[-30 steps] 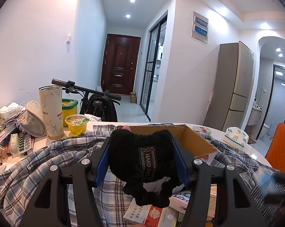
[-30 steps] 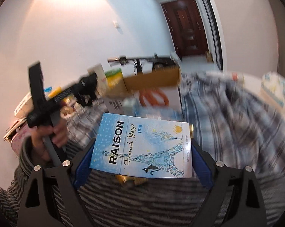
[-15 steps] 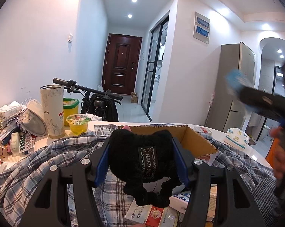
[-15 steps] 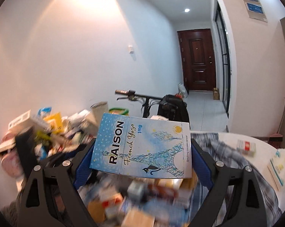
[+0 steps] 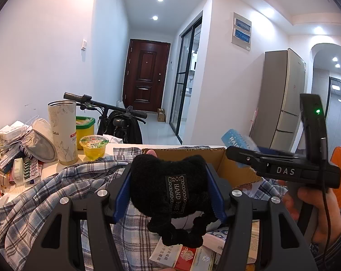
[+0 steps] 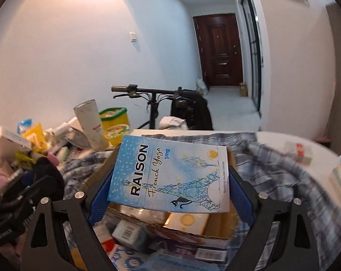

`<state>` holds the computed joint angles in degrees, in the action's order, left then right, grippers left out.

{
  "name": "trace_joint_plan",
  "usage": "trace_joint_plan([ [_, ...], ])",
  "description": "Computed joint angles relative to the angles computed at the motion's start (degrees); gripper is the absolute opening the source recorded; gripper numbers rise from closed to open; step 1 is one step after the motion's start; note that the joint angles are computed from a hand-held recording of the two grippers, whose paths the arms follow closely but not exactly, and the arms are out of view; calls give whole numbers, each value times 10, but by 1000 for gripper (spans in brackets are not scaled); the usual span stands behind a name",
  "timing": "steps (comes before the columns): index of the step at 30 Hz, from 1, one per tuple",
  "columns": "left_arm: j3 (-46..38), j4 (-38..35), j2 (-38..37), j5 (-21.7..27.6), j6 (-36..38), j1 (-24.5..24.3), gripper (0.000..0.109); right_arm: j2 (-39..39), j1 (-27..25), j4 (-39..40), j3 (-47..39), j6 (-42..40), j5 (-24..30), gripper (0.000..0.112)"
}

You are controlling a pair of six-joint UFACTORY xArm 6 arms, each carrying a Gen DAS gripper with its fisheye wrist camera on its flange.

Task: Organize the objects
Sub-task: 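Lift the RAISON box over the cardboard box with the right tool while the left carries the glove there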

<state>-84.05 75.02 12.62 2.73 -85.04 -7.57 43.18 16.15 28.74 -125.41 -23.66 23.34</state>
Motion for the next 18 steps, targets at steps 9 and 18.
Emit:
trace_joint_plan([
  [9, -4, 10, 3, 15, -2, -6, 62, -7, -8, 6, 7, -7, 21, 90],
  [18, -2, -82, 3, 12, 72, -7, 62, 4, -6, -22, -8, 8, 31, 90],
])
